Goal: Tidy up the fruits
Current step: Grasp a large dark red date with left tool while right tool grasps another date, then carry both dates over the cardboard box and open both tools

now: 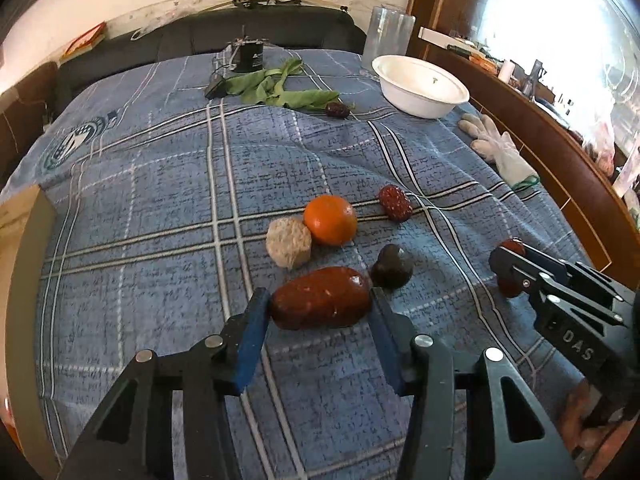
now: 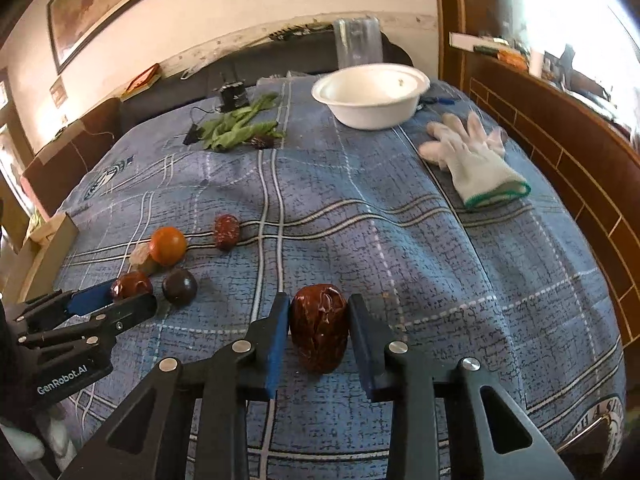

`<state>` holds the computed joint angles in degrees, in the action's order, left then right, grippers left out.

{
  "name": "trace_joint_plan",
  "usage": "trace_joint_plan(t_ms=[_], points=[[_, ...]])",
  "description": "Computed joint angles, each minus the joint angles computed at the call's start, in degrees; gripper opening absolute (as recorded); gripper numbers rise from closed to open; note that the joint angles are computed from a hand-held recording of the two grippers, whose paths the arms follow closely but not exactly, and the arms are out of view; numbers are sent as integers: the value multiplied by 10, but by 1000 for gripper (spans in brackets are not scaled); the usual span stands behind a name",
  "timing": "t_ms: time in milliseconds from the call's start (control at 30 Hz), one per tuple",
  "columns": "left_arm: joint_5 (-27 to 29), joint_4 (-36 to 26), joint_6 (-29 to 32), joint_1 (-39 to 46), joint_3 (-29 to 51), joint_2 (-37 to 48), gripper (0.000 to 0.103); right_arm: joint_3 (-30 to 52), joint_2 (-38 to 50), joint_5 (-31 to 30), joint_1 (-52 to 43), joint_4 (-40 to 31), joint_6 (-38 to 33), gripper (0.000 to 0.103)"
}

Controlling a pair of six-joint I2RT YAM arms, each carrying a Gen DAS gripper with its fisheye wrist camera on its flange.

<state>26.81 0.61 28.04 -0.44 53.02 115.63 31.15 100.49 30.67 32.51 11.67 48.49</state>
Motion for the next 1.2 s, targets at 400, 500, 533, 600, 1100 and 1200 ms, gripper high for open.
trace_joint_plan(t_ms=[400, 500, 533, 600, 1100, 1200], points=[[106, -157, 77, 194, 48, -82, 48, 52, -60, -4, 77, -63, 1, 32], [110, -174, 83, 250, 98, -63, 49, 106, -50, -15, 107, -81, -14, 32], [107, -175, 83, 265, 114, -55, 49, 125, -42, -23, 114, -84, -20, 32], [99, -188, 81, 299, 166, -25, 49, 172, -17, -49, 126, -86, -32, 32], [-5, -331, 44, 350, 521, 225, 49, 748, 382, -223, 156, -269, -106, 33], [-16, -353, 41, 348, 561, 254, 49, 876, 463, -234, 159, -337, -114, 33]])
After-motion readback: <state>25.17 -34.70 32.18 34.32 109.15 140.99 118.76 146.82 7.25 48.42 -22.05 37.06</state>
